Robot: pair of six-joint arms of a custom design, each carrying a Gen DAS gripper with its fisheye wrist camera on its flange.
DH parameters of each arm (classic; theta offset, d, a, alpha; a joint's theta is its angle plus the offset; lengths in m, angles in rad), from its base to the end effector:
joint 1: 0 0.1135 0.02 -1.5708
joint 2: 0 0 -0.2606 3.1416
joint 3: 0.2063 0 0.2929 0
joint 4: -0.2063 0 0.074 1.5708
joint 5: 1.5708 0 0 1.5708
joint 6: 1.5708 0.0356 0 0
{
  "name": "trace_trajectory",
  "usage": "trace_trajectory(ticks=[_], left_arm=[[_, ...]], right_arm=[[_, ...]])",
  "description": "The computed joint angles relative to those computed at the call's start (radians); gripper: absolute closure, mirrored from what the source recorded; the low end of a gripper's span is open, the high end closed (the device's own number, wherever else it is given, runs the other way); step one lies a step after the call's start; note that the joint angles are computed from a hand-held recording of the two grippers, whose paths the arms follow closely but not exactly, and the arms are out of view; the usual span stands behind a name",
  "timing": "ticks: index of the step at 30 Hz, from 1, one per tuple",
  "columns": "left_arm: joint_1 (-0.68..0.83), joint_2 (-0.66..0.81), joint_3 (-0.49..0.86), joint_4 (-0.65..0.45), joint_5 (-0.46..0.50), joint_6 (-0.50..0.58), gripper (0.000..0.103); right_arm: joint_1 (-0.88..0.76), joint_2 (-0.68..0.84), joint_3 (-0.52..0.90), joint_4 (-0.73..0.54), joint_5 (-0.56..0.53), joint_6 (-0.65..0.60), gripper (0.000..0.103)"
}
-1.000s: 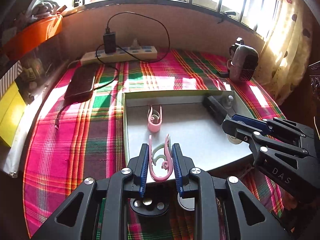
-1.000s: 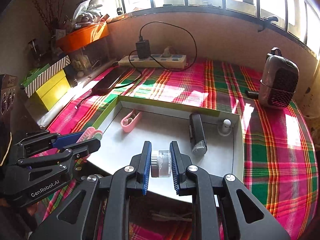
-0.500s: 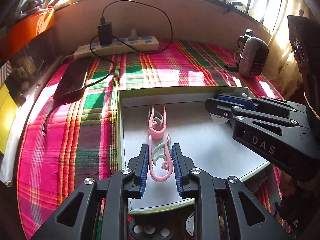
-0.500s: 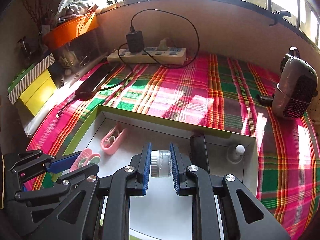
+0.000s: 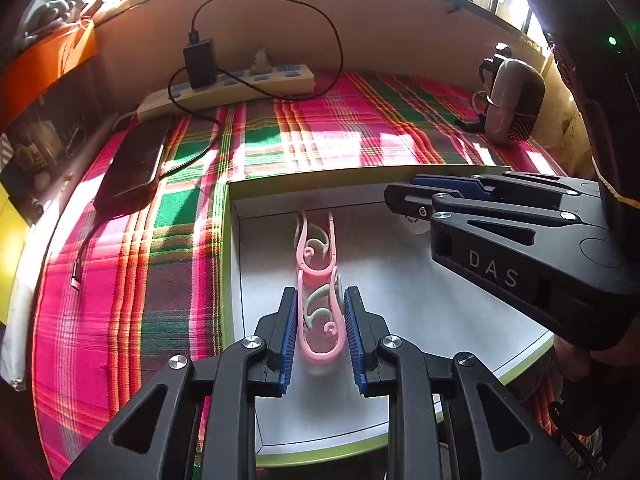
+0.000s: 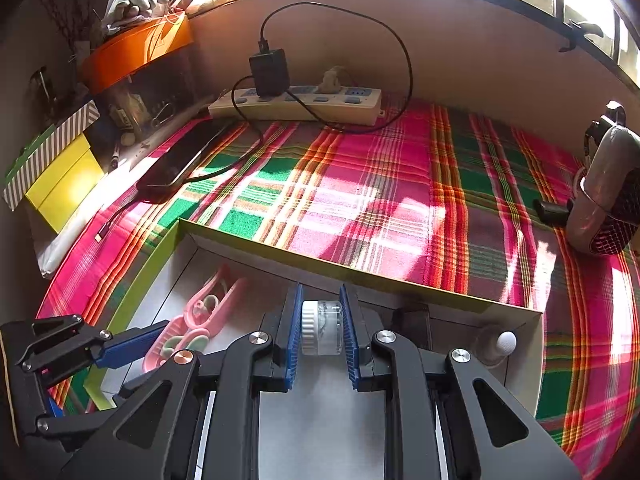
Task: Organize objects
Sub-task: 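Lower the pink clip beside the first clip while the right gripper holds the cylinder above the box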
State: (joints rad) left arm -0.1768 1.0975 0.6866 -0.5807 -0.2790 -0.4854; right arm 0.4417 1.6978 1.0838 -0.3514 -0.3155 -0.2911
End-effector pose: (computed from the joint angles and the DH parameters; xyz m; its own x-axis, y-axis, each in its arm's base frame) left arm 0.2451 -0.0338 0.1954 -0.7383 -0.3237 -0.5917 -0.3661 0.9292 -0.0515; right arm 0.3418 0.1738 0.1672 -0.5496 -0.5617 -0.6184 -0.7555 0.6501 0.0811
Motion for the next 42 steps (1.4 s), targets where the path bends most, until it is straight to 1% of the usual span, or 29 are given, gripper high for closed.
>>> trace_trajectory(ticks=[4,7,20,38,42], left_arm=[[-0.003,0.016,0.006,0.003,-0.01,0.009,0.082],[-0.002,0.025,0.011,0.005,-0.009,0.015,0.082],[-0.013,0.04,0.016,0.001,-0.033,0.015,0.082],[-0.018,0.053,0.024,-0.004,-0.042,0.018,0.081],[-0.017,0.053,0.024,-0.003,-0.036,0.018,0.08]], right_arm=[[0.001,0.015,0.012,-0.004,0.004,0.0,0.083],[0.008,0.029,0.026,-0.016,0.033,0.001,0.083],[0.014,0.041,0.031,-0.021,0.053,0.0,0.083],[0.019,0.039,0.024,-0.014,0.085,0.018,0.083],[0.016,0.04,0.027,-0.017,0.081,0.024,0.078]])
